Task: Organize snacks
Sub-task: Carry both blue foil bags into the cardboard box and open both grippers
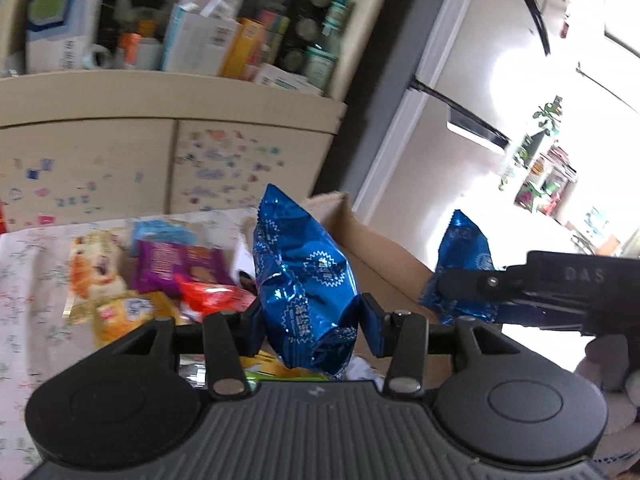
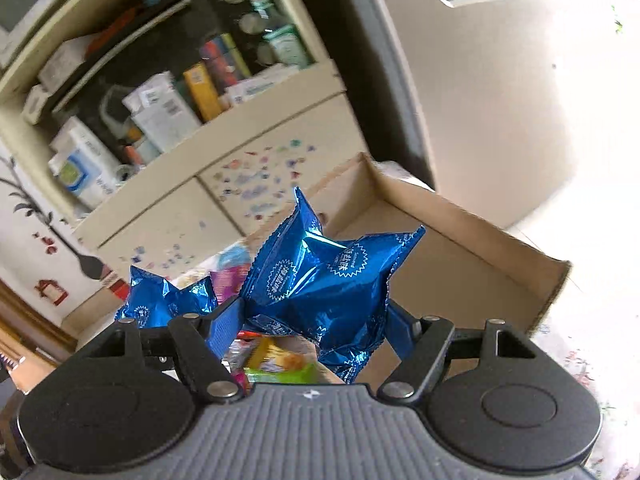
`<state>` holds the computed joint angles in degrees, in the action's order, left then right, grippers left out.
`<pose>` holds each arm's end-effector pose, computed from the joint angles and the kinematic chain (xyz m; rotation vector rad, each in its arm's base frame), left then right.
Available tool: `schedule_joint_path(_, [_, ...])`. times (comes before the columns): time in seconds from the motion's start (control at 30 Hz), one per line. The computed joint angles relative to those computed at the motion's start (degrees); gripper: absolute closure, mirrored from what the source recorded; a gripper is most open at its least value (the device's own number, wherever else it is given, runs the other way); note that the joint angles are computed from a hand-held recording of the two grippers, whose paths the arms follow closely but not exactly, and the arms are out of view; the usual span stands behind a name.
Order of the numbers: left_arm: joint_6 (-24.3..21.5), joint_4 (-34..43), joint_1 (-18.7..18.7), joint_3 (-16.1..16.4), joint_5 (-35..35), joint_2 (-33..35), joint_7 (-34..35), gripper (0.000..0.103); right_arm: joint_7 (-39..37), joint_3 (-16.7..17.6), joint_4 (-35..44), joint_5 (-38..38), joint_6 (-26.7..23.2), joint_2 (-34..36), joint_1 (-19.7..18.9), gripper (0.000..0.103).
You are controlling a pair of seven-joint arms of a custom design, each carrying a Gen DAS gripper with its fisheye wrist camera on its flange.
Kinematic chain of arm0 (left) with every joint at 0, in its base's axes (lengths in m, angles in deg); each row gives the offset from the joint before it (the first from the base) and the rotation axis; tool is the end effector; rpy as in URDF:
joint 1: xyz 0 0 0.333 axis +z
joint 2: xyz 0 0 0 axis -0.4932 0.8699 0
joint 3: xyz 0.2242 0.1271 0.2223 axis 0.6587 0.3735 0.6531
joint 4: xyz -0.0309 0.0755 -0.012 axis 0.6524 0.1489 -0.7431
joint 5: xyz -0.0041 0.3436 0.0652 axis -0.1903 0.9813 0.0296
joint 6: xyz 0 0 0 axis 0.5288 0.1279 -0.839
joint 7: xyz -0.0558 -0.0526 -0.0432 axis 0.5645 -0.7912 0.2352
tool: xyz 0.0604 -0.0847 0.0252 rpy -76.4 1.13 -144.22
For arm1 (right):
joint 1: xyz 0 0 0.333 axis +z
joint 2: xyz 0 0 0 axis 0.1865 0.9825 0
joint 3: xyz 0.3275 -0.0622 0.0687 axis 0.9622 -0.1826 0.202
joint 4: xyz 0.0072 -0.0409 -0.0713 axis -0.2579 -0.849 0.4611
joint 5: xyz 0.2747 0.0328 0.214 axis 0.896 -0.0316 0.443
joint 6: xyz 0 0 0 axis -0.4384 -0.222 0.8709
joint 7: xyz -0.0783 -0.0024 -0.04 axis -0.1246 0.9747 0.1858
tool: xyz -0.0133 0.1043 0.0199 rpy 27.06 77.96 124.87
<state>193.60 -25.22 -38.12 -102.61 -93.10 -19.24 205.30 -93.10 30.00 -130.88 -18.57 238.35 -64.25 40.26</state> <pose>0.6014 -0.2645 0.3661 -1.2763 2.3687 -1.4420 0.4961 0.3299 0.4234 -1.0874 2.1713 -0.5253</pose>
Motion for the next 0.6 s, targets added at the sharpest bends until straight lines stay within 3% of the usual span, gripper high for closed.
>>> schedule_joint_path(0.2, [-0.17, 1.82, -2.43, -0.75, 5.79, 2.41, -4.05, 0.057, -0.57, 0.33, -2.05, 2.74, -3.30, -1.81, -0.69, 0.023])
schedule_joint_path(0.6, [0.00, 6.68, -3.54, -4.62, 17.78, 8.33, -12.72, 0.053, 2.55, 0.82, -3.50, 4.19, -7.93, -2.91, -2.03, 0.021])
